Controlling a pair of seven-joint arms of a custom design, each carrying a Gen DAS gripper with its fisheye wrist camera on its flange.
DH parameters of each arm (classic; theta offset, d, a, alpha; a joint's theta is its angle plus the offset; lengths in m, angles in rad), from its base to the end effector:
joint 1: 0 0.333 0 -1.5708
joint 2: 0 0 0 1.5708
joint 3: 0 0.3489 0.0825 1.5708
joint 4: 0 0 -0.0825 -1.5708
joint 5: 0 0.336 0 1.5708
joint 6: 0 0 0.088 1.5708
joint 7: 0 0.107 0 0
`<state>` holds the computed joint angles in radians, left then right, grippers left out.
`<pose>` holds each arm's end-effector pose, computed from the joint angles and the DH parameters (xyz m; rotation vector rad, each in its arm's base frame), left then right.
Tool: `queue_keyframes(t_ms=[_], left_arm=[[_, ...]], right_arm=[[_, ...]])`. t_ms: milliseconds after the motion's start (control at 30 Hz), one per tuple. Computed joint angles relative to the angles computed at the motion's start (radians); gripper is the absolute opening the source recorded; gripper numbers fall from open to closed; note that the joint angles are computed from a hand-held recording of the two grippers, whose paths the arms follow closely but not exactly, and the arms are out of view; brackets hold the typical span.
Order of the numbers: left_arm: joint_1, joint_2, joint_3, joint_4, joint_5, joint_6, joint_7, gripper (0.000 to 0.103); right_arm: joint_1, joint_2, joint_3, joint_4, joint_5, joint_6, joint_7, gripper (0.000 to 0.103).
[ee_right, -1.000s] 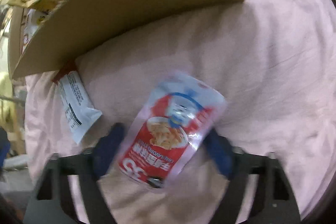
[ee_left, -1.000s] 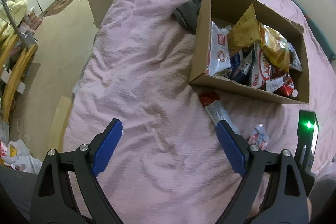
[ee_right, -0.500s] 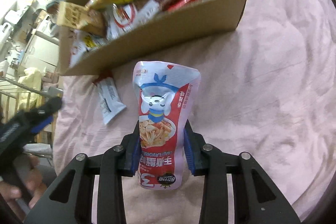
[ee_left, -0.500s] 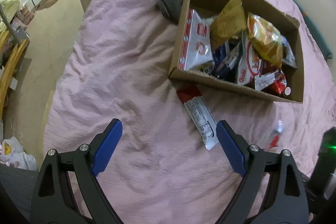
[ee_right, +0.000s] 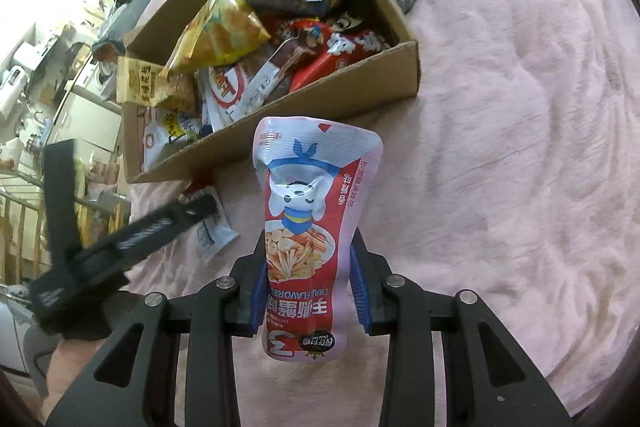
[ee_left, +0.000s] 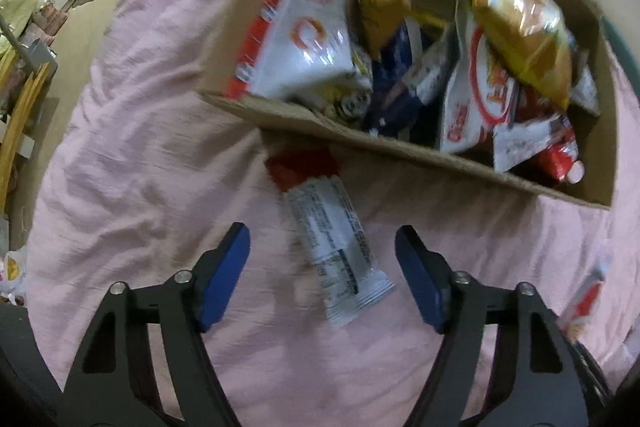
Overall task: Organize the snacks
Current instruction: 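Grasp the red-white snack pouch with the right tool while the left tool grasps the white-red bar, then carry the red-white pouch and white-red bar over the box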
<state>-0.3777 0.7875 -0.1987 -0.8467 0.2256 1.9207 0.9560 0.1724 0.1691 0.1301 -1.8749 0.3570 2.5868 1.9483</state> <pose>0.6793 -0.3409 0.5094 -2.1730 2.0235 -0.4072 0.5825 0.1692 0.5368 -1.4684 2.0672 0.0361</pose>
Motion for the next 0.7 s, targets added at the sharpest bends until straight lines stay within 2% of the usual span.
queue_keyframes(t_ms=[100,167,233,267,433,700], left_arm=[[-0.025,0.045,0.014,0.073,0.017,-0.045,0.005,0.063],[-0.045,0.073,0.030,0.124,0.039,-0.078,0.021,0.052],[-0.055,0.087,0.038,0.149,0.047,-0.099,0.034,0.034],[-0.057,0.079,0.044,0.135,0.051,-0.100,0.030,0.030],[-0.036,-0.005,0.030,-0.019,0.060,-0.032,-0.004,0.027],[-0.016,-0.112,0.010,-0.186,0.094,0.015,-0.015,0.027]], right_arm=[[-0.008,0.000,0.001,-0.003,0.027,-0.006,-0.007,0.037],[-0.011,0.001,0.002,-0.002,0.046,-0.009,-0.015,0.037],[-0.009,-0.001,-0.002,0.002,0.035,-0.022,-0.007,0.037],[-0.004,0.004,-0.006,0.011,0.019,-0.029,0.005,0.037],[0.011,0.014,-0.009,0.036,-0.055,-0.028,0.057,0.037],[0.003,0.007,0.003,0.039,-0.029,-0.011,0.038,0.037]])
